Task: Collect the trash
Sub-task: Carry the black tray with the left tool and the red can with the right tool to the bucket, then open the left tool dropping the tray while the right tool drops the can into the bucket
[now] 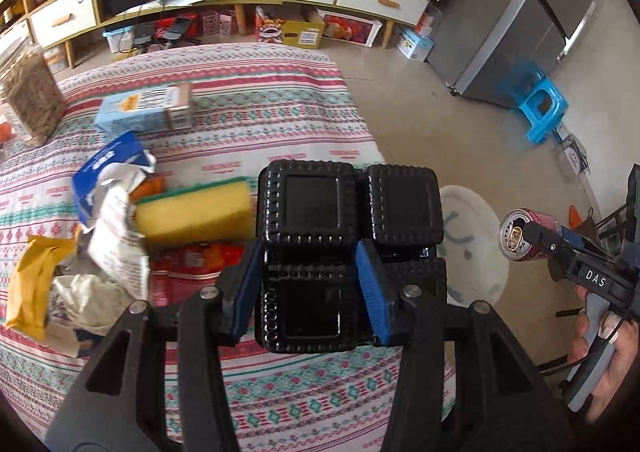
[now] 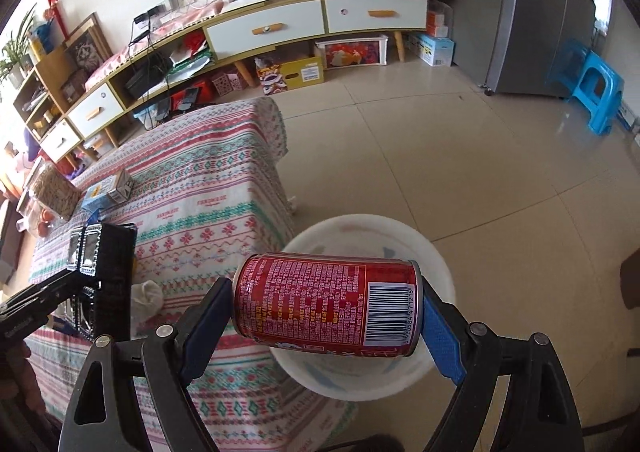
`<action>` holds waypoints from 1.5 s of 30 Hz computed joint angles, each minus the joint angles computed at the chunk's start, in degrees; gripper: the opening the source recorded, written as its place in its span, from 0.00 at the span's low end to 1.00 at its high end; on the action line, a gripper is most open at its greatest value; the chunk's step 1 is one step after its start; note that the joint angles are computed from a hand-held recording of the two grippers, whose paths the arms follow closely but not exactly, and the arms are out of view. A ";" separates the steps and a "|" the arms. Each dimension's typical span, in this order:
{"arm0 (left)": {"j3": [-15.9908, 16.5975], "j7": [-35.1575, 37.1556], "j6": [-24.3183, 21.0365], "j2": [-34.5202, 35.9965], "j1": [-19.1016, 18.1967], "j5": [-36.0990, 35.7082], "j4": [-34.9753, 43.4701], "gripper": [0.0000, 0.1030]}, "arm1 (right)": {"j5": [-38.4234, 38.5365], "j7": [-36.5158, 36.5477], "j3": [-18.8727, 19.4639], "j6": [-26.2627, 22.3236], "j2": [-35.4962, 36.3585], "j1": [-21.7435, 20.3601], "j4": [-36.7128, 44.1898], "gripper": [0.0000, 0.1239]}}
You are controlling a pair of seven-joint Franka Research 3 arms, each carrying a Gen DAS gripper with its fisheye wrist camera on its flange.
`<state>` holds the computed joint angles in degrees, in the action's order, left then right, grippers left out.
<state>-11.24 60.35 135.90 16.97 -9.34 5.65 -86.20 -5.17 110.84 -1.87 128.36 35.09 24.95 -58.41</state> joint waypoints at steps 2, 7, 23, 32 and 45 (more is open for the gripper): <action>-0.68 0.37 -1.38 3.46 -1.38 0.62 4.60 0.48 | 0.43 0.30 -0.17 2.20 -3.52 -0.94 -5.92 0.71; -1.34 1.26 -5.07 12.23 -5.41 2.01 16.66 0.48 | 0.27 1.95 -0.61 6.14 -10.36 -3.16 -17.22 0.71; -0.18 3.97 -14.86 30.20 -12.41 0.23 42.85 0.58 | 3.18 1.13 0.74 10.46 -16.67 -8.45 -27.56 0.71; 0.94 4.65 -14.68 27.38 -12.83 2.00 39.35 0.73 | 3.44 0.09 1.04 7.74 -14.34 -8.11 -23.86 0.72; 1.17 4.92 -9.44 10.59 -8.13 7.65 15.19 0.88 | 2.53 -1.41 0.40 -3.23 -2.29 -5.16 -6.06 0.72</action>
